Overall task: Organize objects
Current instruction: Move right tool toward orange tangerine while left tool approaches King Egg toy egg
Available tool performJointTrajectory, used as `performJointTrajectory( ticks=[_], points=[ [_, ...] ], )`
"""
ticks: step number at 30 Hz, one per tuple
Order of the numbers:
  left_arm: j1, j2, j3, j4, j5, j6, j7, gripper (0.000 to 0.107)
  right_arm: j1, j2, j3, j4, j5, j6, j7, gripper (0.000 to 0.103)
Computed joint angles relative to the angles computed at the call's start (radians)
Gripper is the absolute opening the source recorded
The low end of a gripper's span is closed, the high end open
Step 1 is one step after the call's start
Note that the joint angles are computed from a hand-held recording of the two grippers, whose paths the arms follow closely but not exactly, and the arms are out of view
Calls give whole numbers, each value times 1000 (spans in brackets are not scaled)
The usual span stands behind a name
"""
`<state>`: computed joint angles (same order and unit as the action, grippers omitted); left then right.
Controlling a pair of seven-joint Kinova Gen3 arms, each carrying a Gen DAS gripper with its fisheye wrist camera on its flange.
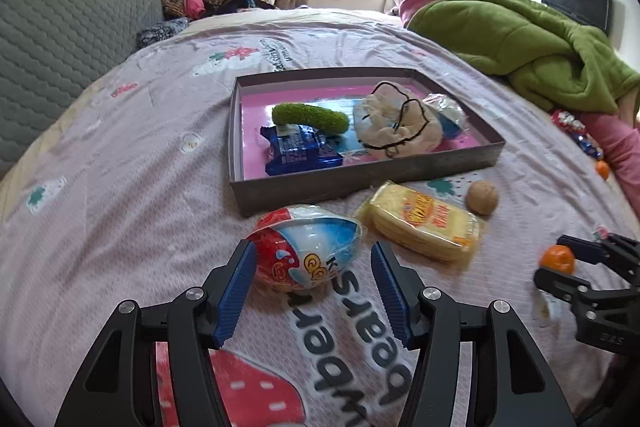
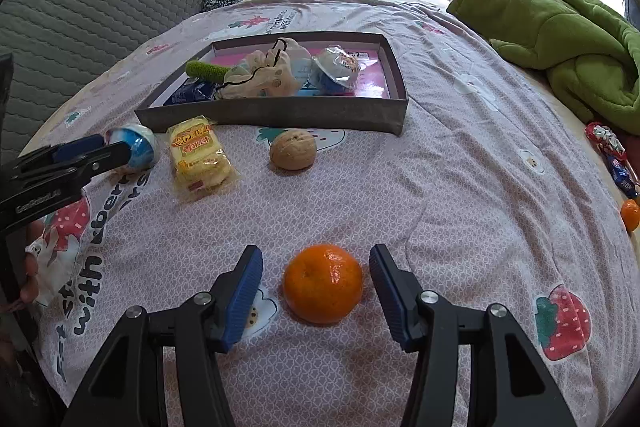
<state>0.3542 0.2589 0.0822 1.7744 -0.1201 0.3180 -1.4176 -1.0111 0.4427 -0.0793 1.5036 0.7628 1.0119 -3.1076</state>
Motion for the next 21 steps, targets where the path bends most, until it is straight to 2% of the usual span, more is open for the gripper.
performJointTrajectory(
  ticks=[9,13,17,21],
  points=[
    [42,45,-47,-41,-60,5,33,65,9,1,0,6,-12,-11,-2,55],
    [97,64,-103,-53,-121,4,93,67,11,4,1,3,-18,-12,1,55],
    [120,81,-126,-66,-161,10,134,67,12,5,3,3,-21,-15,3,55],
    [108,95,-117,-81,-169,22,148,68,12,7,5,0,-22,-15,4,55]
  ],
)
